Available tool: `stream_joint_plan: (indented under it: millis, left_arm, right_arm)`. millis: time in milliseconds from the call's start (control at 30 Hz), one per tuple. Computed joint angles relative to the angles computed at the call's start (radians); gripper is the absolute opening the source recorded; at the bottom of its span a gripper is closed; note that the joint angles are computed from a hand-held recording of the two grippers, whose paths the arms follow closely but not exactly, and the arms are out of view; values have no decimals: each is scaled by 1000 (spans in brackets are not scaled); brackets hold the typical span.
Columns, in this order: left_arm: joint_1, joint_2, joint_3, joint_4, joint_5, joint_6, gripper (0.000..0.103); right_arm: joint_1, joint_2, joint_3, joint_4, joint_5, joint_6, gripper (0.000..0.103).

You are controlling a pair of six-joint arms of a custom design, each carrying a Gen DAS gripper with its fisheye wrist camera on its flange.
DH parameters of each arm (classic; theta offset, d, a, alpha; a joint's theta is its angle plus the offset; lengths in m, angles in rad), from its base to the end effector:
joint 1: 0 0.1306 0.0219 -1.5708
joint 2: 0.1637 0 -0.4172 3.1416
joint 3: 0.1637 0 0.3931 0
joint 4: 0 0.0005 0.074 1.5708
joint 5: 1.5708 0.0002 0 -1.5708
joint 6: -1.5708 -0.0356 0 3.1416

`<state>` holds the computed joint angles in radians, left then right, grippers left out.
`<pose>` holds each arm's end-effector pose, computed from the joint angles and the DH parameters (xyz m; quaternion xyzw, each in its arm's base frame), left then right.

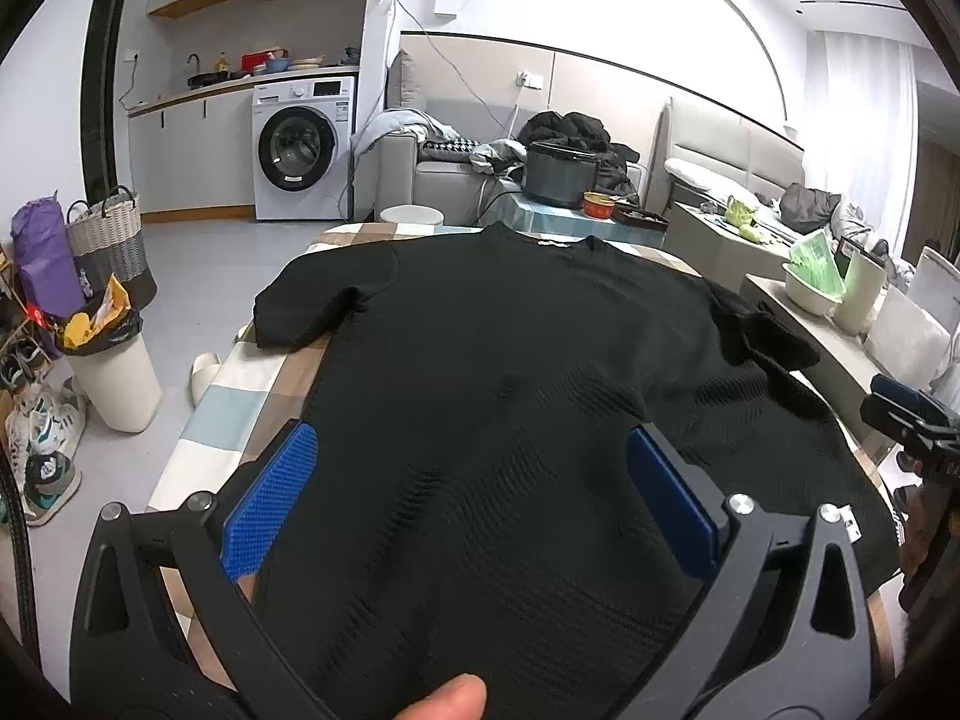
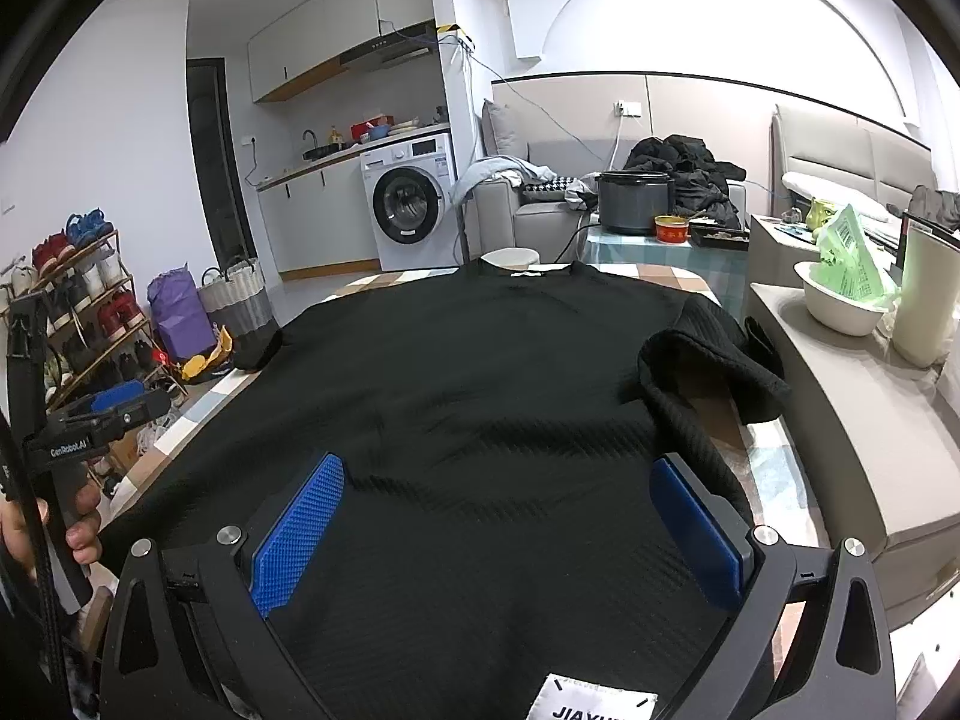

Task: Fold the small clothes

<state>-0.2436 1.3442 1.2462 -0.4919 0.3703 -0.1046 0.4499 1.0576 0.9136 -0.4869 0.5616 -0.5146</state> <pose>0.4586 -0.1278 0.4487 0.2356 0.8389 -0.1942 0.4506 0.3255 0.1356 0.4046 0.1531 0.8522 -0.0171 0.5001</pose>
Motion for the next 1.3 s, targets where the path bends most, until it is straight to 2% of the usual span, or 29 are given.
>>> stream_joint_plan:
  millis: [167, 500, 667, 900, 1000, 1300]
  left_arm:
    - [8, 2, 3, -5, 14, -3, 102]
    - [1, 27, 14, -18, -9, 13, 102]
    - [-22, 24, 8, -15, -65, -36, 102]
    - [-42, 23, 11, -35, -68, -83, 102]
    - [-43, 27, 17, -43, -67, -74, 102]
    - [-32, 16, 1, -2, -99, -35, 102]
  right_arm:
    - [2, 0, -2, 1, 5, -1, 103]
    - [12, -15, -12, -21, 35, 9, 103]
    - [7, -20, -27, -5, 30, 11, 103]
    - [8, -6, -11, -21, 39, 19, 103]
    - [16, -4, -4, -22, 52, 32, 103]
    - [8, -11, -1, -18, 45, 40, 103]
